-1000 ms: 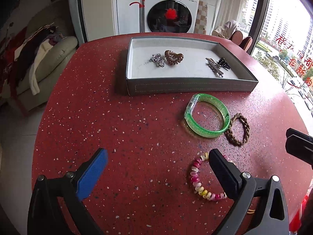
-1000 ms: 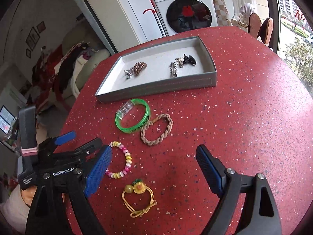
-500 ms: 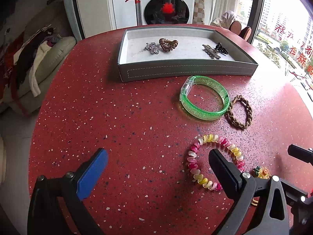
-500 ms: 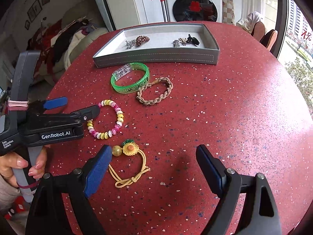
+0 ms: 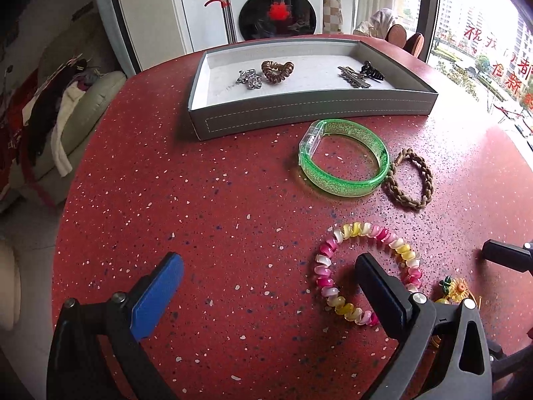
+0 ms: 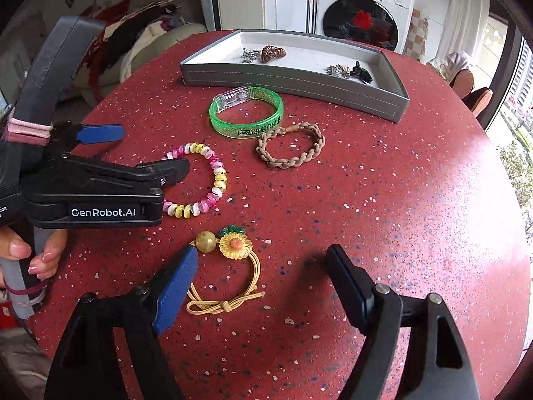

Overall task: Organize jewelry
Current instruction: 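Grasp the yellow cord hair tie with the right tool while the left tool grasps the beaded coil bracelet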

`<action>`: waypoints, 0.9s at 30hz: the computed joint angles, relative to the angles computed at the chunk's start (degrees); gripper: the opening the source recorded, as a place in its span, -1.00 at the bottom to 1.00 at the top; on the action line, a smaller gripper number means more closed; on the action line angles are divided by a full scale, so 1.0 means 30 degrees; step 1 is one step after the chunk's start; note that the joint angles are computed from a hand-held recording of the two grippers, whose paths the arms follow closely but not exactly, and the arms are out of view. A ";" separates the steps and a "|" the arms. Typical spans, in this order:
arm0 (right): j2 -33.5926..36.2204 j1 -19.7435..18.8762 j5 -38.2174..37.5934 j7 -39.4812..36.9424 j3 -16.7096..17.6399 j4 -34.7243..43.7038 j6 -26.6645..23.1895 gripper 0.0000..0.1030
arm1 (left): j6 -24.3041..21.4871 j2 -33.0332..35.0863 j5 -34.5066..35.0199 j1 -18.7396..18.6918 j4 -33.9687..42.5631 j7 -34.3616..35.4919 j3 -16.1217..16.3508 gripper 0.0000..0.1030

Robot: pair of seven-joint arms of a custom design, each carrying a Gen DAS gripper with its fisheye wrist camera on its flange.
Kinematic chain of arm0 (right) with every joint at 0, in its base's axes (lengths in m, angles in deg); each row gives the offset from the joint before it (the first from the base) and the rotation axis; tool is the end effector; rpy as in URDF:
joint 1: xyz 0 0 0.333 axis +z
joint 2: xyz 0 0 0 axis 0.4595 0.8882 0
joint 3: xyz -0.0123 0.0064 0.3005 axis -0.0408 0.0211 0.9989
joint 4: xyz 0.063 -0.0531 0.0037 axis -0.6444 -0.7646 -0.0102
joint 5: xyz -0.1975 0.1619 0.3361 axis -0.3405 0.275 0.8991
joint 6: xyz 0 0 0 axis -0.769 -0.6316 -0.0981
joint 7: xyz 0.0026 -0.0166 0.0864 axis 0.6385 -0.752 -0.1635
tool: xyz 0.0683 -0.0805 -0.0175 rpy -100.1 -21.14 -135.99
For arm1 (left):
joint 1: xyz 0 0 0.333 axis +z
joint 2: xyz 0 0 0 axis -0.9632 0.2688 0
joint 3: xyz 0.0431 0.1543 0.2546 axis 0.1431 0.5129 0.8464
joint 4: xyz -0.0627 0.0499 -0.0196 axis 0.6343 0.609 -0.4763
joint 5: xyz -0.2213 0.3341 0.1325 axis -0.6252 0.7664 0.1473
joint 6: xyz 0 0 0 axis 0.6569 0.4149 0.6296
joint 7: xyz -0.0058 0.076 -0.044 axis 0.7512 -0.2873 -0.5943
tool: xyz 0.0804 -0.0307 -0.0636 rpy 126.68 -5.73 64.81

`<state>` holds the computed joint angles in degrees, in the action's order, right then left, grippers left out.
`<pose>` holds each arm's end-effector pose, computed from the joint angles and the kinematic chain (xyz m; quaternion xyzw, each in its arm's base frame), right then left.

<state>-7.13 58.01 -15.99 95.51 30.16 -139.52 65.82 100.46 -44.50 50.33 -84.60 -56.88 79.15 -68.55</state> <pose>0.3888 0.4112 0.5262 -0.6275 0.7306 -0.2096 0.1691 0.5436 -0.1526 0.5379 -0.4075 0.8677 -0.2469 0.1417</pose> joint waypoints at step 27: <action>-0.1388 -0.0587 0.0432 0.0501 0.0111 -0.1403 0.1861 -0.77 | -0.2158 -0.0843 -0.2588 -0.0594 -0.0089 0.3607 0.0272 -0.46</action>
<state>-11.29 56.25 -14.69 97.01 30.49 -143.73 71.40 93.98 -47.02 42.57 -86.38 -57.15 89.97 -67.74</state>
